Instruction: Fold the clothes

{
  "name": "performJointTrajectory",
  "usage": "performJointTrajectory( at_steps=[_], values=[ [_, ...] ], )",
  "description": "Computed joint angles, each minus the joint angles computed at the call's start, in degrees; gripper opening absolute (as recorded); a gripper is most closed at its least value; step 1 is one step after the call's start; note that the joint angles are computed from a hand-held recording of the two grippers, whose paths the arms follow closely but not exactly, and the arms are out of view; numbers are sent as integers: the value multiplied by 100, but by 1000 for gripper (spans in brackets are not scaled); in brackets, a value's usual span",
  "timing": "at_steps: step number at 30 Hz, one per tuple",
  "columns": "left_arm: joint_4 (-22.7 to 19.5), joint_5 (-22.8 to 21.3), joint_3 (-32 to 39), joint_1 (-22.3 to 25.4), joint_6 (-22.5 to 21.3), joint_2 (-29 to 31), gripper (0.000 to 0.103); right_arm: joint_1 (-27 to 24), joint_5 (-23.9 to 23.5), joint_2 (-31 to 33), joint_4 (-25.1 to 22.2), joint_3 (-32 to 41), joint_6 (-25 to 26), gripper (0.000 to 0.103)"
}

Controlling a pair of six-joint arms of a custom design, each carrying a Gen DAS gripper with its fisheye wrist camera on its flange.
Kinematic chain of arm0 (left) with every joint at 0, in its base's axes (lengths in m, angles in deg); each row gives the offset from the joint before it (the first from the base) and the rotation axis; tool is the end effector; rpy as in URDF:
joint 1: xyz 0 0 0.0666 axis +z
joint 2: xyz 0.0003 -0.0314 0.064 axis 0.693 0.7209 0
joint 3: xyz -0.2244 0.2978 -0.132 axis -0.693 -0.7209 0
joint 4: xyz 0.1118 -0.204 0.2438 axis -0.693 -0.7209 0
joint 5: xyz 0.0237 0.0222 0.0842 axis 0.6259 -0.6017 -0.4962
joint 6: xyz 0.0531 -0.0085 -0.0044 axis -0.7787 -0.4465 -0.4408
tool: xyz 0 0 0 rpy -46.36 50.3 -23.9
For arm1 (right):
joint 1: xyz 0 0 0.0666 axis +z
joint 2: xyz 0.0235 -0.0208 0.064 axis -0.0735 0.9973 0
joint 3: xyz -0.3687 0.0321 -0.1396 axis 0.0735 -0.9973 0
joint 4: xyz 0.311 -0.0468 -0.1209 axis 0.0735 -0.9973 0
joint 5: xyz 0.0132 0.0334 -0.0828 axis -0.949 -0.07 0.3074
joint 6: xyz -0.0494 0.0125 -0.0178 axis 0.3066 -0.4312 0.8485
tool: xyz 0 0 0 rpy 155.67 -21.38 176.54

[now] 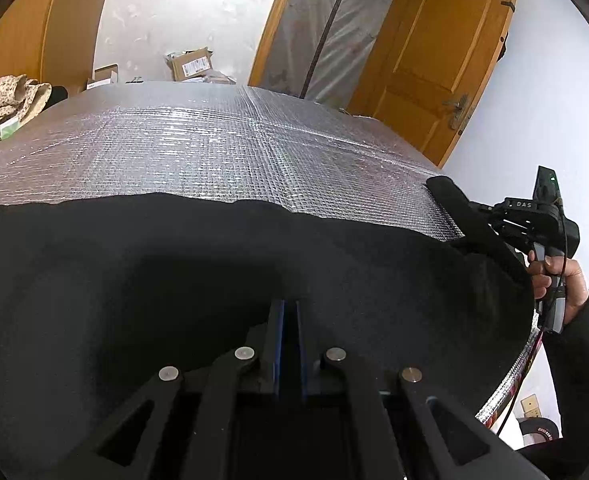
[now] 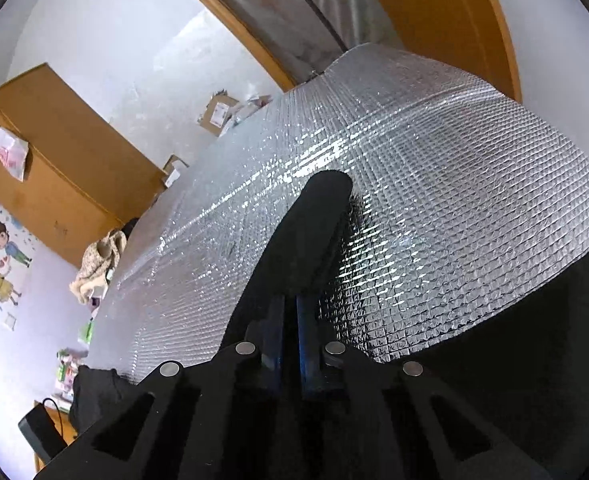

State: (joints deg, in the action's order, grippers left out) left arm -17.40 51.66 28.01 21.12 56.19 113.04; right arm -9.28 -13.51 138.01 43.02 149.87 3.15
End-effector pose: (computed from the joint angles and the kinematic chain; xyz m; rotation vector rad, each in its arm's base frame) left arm 0.3591 -0.1458 0.2475 -0.2319 2.3083 -0.3210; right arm 0.5854 -0.0293 0.3426 -0.0853 2.3810 0.8692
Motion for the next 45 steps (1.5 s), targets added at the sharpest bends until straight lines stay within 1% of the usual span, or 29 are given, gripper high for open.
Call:
performJointTrajectory(
  at_steps=[3, 7, 11, 15, 18, 23, 25, 28, 29, 33, 34, 36, 37, 38, 39, 40, 42, 45],
  values=[
    [7, 2, 7, 1, 2, 9, 5, -103, -60, -157, 266, -175, -86, 6],
    [25, -3, 11, -6, 10, 18, 5, -368, -154, -373, 531, -395, -235, 6],
    [53, -17, -4, -23, 27, 17, 5, -713, -224, -507, 648, -614, -439, 6],
    [45, -18, -8, -25, 32, 7, 5, -992, -238, -576, 577, -841, -502, 6],
    [62, 10, -19, -3, 17, 5, 5, -1176, -283, -653, 460, -1067, -426, 6],
    [70, 48, -30, 29, -25, -5, 5, -1491, -294, -771, 247, -1294, -524, 11],
    [72, 60, -30, 41, -36, -7, 5, -1536, -373, -865, 256, -1386, -623, 15],
    [87, 36, -34, 22, -19, 0, 5, -1449, -546, -1074, 385, -1555, -616, 17],
    [84, 22, -34, 10, -11, 1, 5, -1399, -630, -1082, 324, -1533, -546, 18],
    [56, -14, -38, -30, 25, -18, 5, -1165, -850, -987, -39, -1340, -299, 33],
    [48, -13, -42, -31, 30, -29, 5, -1100, -884, -940, -127, -1281, -276, 33],
    [39, -7, -44, -30, 32, -38, 5, -960, -747, -854, -281, -1161, -210, 33],
    [30, 1, -39, -26, 33, -39, 5, -874, -528, -788, -354, -1067, -180, 31],
    [18, 3, -36, -25, 29, -44, 5, -806, -304, -723, -409, -981, -165, 25],
    [-4, -5, -31, -30, 20, -48, 5, -776, -234, -695, -401, -947, -182, 4],
    [-14, -13, -36, -35, 10, -56, 5, -761, -228, -684, -364, -932, -210, 5],
    [-28, -14, -36, -32, -5, -60, 5, -754, -379, -816, -36, -1018, -281, 4],
    [-76, -10, -11, -24, -19, -60, 5, -890, -949, -1195, 726, -1390, -364, 4]
  ],
)
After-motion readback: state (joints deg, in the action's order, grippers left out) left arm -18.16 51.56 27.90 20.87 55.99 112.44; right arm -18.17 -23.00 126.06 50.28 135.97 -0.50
